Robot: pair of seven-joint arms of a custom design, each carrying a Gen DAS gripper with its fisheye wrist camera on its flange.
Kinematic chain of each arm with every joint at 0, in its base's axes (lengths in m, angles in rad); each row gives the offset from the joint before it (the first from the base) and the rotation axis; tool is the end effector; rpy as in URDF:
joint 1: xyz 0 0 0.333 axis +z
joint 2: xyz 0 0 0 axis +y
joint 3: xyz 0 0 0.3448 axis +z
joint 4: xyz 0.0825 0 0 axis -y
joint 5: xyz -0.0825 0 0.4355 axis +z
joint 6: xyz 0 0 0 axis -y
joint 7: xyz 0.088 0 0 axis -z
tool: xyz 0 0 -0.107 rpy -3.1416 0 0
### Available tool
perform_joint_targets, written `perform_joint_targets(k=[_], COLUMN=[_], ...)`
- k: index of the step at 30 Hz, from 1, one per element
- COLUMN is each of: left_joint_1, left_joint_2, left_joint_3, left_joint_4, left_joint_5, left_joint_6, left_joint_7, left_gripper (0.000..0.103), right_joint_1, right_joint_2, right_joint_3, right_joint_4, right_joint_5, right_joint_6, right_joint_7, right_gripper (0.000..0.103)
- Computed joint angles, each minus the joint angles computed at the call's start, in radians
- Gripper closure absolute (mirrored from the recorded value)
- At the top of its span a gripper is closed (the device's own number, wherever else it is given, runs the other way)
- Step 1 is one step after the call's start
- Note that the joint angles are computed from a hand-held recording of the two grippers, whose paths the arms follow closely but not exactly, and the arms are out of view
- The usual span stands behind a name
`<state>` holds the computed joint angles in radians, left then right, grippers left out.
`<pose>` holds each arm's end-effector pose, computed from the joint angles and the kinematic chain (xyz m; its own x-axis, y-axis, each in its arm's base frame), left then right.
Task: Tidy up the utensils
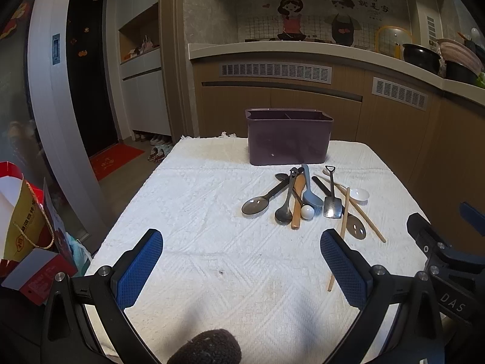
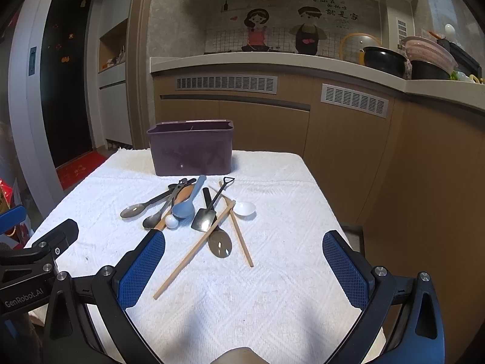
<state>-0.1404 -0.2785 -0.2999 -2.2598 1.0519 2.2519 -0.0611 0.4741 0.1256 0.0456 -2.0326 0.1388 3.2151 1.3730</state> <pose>0.4929 -0.2157 0.5173 0.5646 -0.8249 -0.0271 -0.4690 -0.2937 -0.8329 0.5880 0.3197 0.5153 0.5132 -0.8567 0.0509 -0.3999 -0.2913 -0.8690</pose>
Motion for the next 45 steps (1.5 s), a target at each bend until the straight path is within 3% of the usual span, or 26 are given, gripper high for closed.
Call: perform_joint_targets(k=[1,7,15,17,21,23,45], left_joint_1=[0.0,-0.004,0.002,0.003,0.004,0.004,0.007], left_joint_2=[0.001,0.007,-0.012,-0.015,-0.013,-0.014,-0.013], left_joint_3=[0.0,-0.002,0.002,0.0,0.0,-0.001,0.0], left_joint_4=[0.001,0.006,-0.011,-0.013,-0.012,-0.012,-0.013], left_joint_5=[-0.001,-0.002,-0.01,-0.01,-0.014,-0.012,-0.013], left_joint_6=[-0.001,-0.005,0.006,0.005,0.007,0.005,0.01], left_joint_7=[0.0,-0.003,0.005,0.004,0.009,0.007,0.01], left_gripper=[0.0,0.0,0.0,0.0,0.0,0.0,0.0], right_joint_1=[-0.022,-0.02,-0.016,0.021,0.027,0.009,0.015], right_joint_2=[0.002,0.005,0.009,0.014,0.015,0.012,0.015], right_joint_3=[0.024,0.022,0.02,-0.018,-0.025,-0.006,-0.012], right_joint_4=[-0.001,0.004,0.008,0.004,0.003,0.003,0.004], right_joint_5=[0.015,0.025,0.03,0.007,0.003,0.011,0.007], right_joint_6=[0.002,0.0,-0.005,0.004,0.006,0.002,0.004], right_joint_7=[-0.016,-0.024,-0.03,-0.005,0.002,-0.008,-0.002], right_gripper=[0.0,0.0,0.0,0.0,0.0,0.0,0.0])
